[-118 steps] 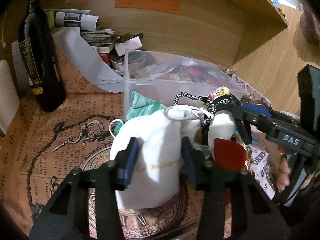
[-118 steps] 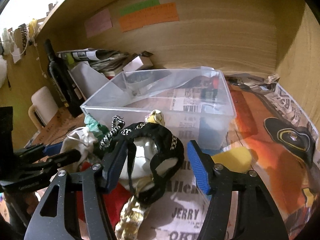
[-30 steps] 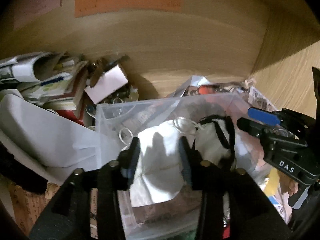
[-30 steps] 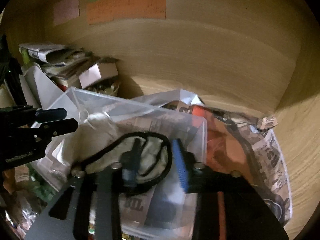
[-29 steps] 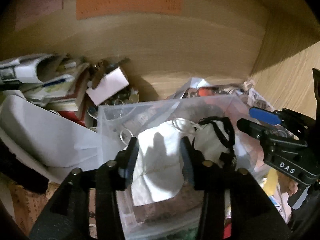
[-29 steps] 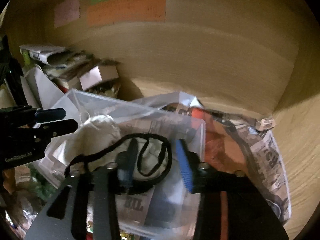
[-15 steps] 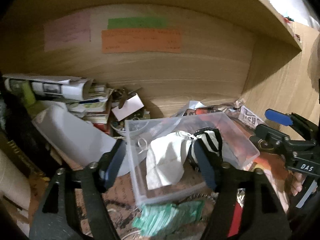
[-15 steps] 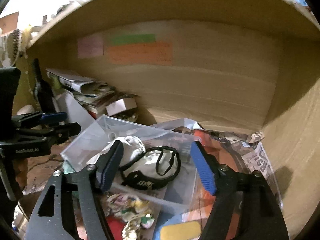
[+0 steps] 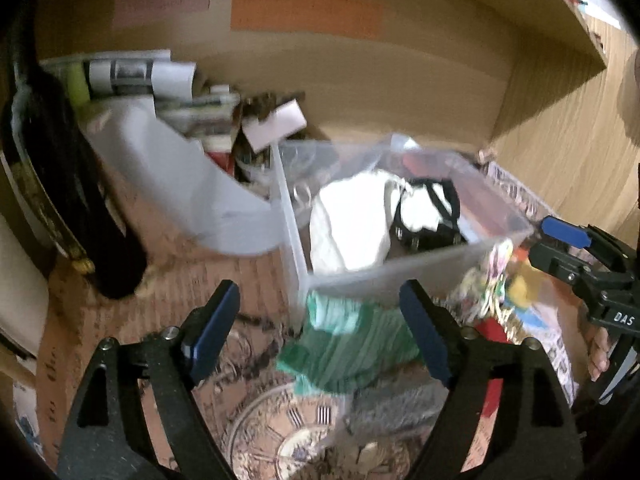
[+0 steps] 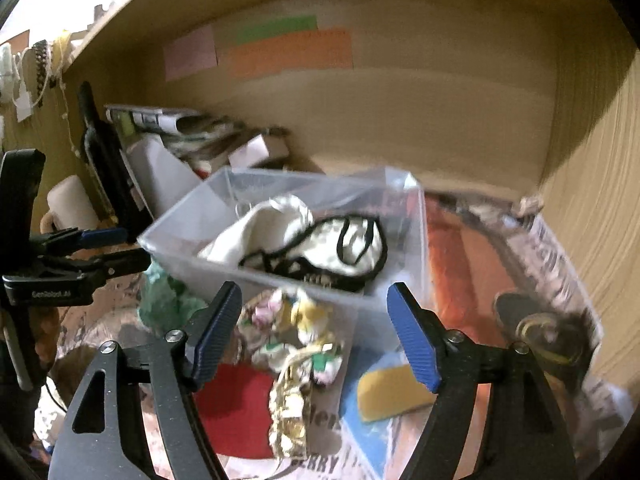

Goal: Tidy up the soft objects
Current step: 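Grasp the green striped cloth with the left tool while the right tool grasps the floral scrunchie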

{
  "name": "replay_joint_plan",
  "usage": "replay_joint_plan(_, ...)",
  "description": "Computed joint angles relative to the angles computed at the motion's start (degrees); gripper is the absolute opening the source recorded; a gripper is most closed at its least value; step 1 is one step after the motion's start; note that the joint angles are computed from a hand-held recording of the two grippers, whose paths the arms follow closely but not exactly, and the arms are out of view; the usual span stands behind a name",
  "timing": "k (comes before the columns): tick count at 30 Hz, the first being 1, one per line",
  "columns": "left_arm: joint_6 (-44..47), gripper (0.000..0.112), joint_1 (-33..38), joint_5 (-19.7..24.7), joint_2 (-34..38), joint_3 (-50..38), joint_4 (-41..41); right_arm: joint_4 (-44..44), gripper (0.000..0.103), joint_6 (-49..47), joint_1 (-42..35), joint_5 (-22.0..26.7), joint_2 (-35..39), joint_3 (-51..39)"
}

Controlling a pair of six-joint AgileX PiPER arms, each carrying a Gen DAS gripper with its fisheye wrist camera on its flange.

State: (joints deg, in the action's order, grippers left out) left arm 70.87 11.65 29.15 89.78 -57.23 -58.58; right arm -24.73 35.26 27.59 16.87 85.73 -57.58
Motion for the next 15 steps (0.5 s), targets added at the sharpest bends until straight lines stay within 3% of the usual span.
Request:
replay_joint_plan(11, -2.3, 0.082, -1.2, 1.8, 6.4, -0.5, 3.8, 13.0, 0.071, -11.4, -1.3, 0.8, 7.0, -1.9)
replay_joint_plan(13, -3.0, 0.082, -1.4, 2.3, 7.4, -1.3, 4.2, 16.5, 0.064, -14.4, -1.7, 0.6, 7.6, -2.1)
replay_joint_plan(15, -2.3, 0.077, -1.1, 3.5, 7.9, -1.7, 3.6, 20.7, 0.048, -18.7, -2.1, 0.5, 7.7, -2.0)
